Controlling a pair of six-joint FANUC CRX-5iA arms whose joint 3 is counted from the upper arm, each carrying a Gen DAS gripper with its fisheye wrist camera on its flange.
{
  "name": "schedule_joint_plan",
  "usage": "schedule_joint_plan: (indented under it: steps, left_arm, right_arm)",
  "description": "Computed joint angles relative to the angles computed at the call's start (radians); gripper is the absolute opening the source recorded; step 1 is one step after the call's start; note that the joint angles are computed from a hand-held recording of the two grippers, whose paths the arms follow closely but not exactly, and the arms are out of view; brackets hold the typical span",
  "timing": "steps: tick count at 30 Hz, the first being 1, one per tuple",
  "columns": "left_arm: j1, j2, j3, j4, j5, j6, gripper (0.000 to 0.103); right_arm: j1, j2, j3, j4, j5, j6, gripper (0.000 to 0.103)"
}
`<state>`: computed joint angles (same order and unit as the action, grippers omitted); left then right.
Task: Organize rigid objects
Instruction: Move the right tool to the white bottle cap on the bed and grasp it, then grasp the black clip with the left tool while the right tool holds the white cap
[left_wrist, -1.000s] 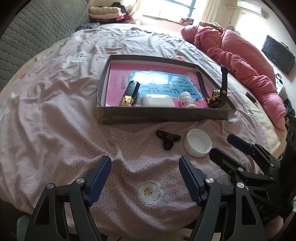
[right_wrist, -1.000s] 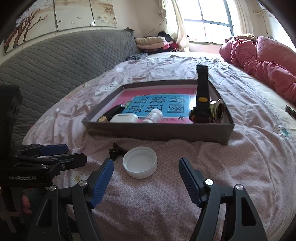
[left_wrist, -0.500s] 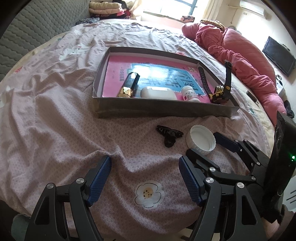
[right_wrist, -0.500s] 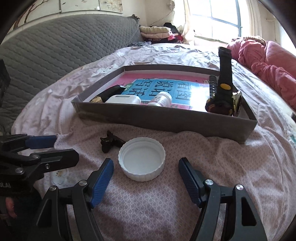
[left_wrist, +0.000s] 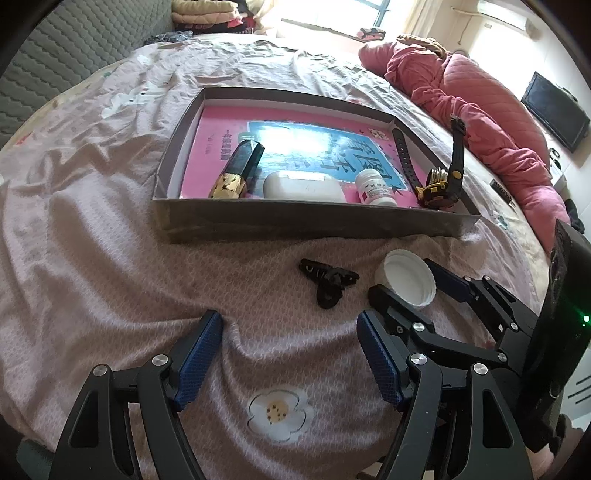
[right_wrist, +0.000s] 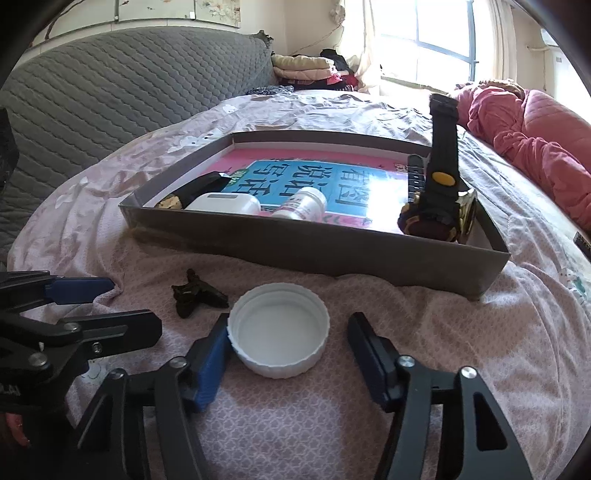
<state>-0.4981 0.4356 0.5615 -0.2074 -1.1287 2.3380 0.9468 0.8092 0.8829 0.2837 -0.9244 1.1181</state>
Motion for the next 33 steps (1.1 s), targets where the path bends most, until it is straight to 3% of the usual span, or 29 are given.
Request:
schedule_joint_plan:
  steps: [4,16,19,26,32,33]
  left_arm:
    - [0.007,0.013,0.01,0.01,0.014,-0.008,0.076]
    - [0.008,0.056,0.042,0.026,0.047,-0.074,0.075]
    - [0.009,0.064,0.048,0.03,0.056,-0.092,0.06]
    - [0.011,0.08,0.065,0.034,0.055,-0.111,0.052]
    - [0.015,0.09,0.076,0.038,0.053,-0.129,0.034]
    - [0.015,0.089,0.075,0.04,0.058,-0.132,0.027]
  right_arm:
    - [-0.006,0.0,0.001,0.008,-0.004,-0.015,0.05]
    - [-0.019,0.004,0.004,0.053,-0.031,-0.076,0.05]
    - [-0.023,0.004,0.007,0.045,-0.032,-0.078,0.05]
    - [-0.025,0.003,0.007,0.04,-0.03,-0.079,0.05]
    - [-0.031,-0.008,-0.007,0.025,-0.014,-0.083,0.05]
    - [-0.032,-0.014,-0.016,0.024,-0.008,-0.086,0.05]
